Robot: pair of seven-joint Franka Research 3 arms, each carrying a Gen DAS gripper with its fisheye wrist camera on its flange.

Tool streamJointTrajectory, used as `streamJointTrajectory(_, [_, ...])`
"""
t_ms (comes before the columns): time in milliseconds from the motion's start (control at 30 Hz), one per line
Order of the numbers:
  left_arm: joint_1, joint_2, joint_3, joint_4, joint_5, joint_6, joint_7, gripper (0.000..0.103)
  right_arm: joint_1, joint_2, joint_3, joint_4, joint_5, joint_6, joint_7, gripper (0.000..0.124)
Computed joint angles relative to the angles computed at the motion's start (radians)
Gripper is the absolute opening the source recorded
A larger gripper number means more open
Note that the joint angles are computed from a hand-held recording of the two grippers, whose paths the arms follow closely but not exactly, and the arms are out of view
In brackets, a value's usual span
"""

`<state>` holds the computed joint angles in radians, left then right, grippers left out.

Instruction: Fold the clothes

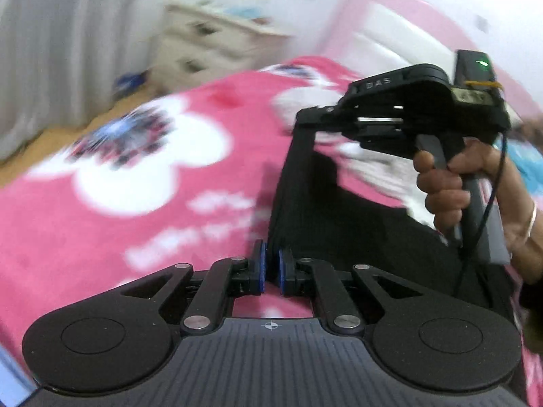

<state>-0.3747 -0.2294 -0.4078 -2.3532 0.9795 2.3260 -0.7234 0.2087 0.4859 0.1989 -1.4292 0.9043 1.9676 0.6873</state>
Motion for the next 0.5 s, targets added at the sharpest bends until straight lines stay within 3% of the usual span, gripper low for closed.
streamJointTrajectory(133, [0.008, -0.023, 0.023, -0.05, -0.086, 0.033, -0.053, 0.006, 0.07, 0.027, 0.005, -0.022, -0.078, 0.062, 0.001, 0.004])
streamJointTrajectory(200, [0.013, -0.027, 0.018, -0.055, -0.1, 0.034, -0.057, 0.006, 0.088, 0.047, 0.006, -0.013, -0.113, 0.059, 0.023, 0.012])
streamJointTrajectory(233, [0.015, -0.025, 0.016, -0.049, -0.106, 0.025, -0.048, 0.006, 0.083, 0.059, 0.012, 0.0, -0.108, 0.045, 0.028, 0.016])
streamJointTrajectory(300, [0.014, -0.019, 0.015, -0.032, -0.126, 0.006, -0.014, 0.006, 0.041, 0.088, 0.032, 0.046, -0.036, 0.006, 0.038, 0.036])
streamJointTrajectory(400, [0.012, -0.026, 0.018, -0.026, -0.157, -0.005, 0.016, 0.008, -0.034, 0.116, 0.059, 0.102, 0.132, 0.026, 0.049, 0.037])
streamJointTrajectory(500, [0.004, -0.031, 0.004, -0.018, -0.193, -0.045, 0.027, 0.009, -0.062, 0.195, 0.044, 0.278, 0.134, 0.0, 0.153, 0.035])
